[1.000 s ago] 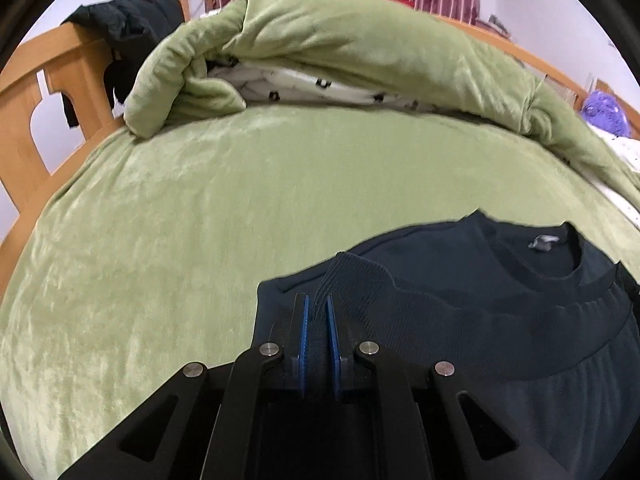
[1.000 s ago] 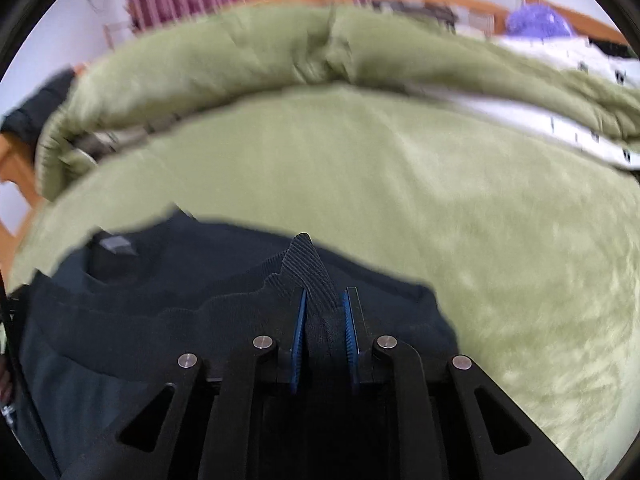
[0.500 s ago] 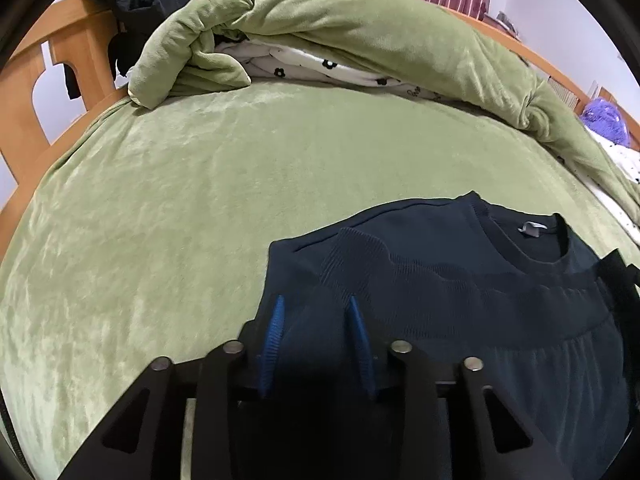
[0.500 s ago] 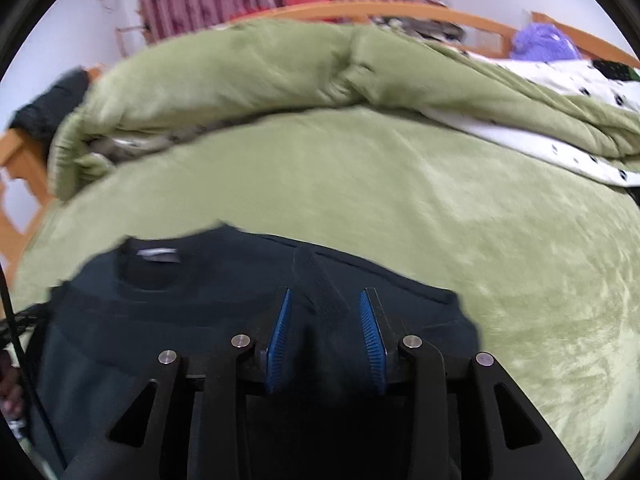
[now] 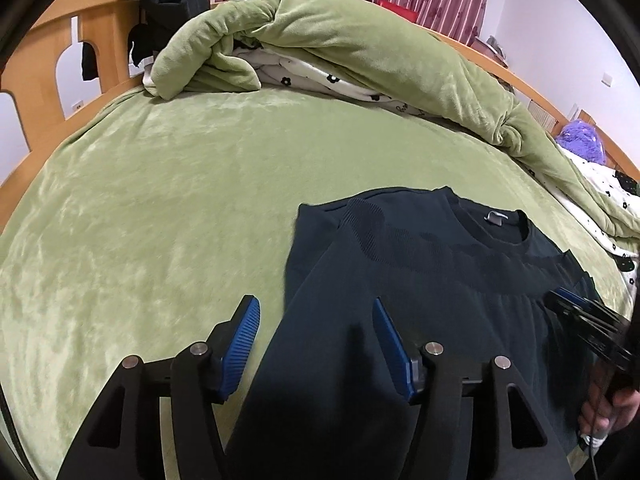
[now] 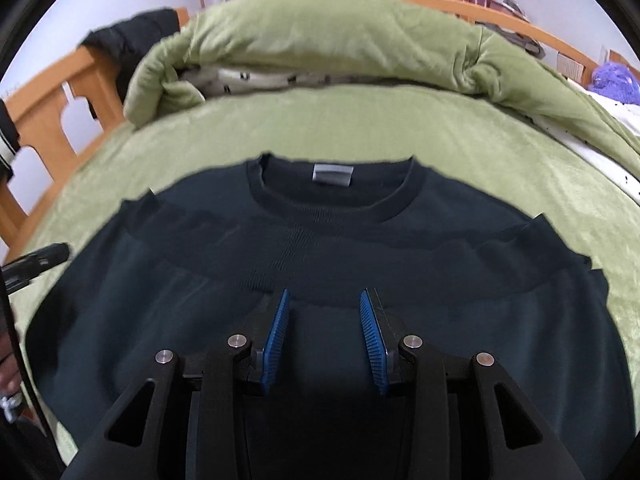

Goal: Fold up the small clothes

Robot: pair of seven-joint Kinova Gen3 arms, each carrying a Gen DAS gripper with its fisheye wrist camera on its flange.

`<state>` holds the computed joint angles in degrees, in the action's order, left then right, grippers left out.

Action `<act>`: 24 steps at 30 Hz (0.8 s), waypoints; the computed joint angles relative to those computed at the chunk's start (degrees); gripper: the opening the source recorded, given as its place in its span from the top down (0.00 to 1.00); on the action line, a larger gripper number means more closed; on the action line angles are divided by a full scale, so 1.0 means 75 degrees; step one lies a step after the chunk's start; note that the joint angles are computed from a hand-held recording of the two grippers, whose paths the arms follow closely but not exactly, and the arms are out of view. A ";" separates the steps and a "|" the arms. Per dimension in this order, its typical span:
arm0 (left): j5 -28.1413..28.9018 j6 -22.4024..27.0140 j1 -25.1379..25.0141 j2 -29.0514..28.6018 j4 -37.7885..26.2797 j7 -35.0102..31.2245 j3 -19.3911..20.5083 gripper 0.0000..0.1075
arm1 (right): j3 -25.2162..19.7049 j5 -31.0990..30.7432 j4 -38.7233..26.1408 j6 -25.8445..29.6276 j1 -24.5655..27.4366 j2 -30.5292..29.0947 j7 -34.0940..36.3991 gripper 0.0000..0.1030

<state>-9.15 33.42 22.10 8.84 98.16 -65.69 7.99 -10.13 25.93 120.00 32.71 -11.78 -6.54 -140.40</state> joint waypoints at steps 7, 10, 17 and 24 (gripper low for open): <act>0.0130 -0.0179 -0.0160 -0.0221 0.0425 -0.0050 -0.0017 0.47 | -0.0096 0.1091 -0.0125 0.0561 -0.0447 0.0558 -0.1272 0.64; 0.0087 -0.0253 -0.0158 -0.0314 0.0519 0.0100 -0.0013 0.47 | -0.0048 0.1129 -0.0228 0.0870 -0.0654 0.0585 -0.1284 0.64; -0.0576 -0.0434 0.0060 -0.0700 0.0772 0.0882 0.0089 0.47 | -0.0245 0.0845 0.0112 0.1030 -0.0729 -0.0038 -0.1640 0.64; -0.1334 -0.0583 0.0093 -0.1173 0.1221 0.1833 0.0410 0.47 | -0.0995 0.0769 0.0360 0.1597 -0.0976 -0.0690 -0.2162 0.63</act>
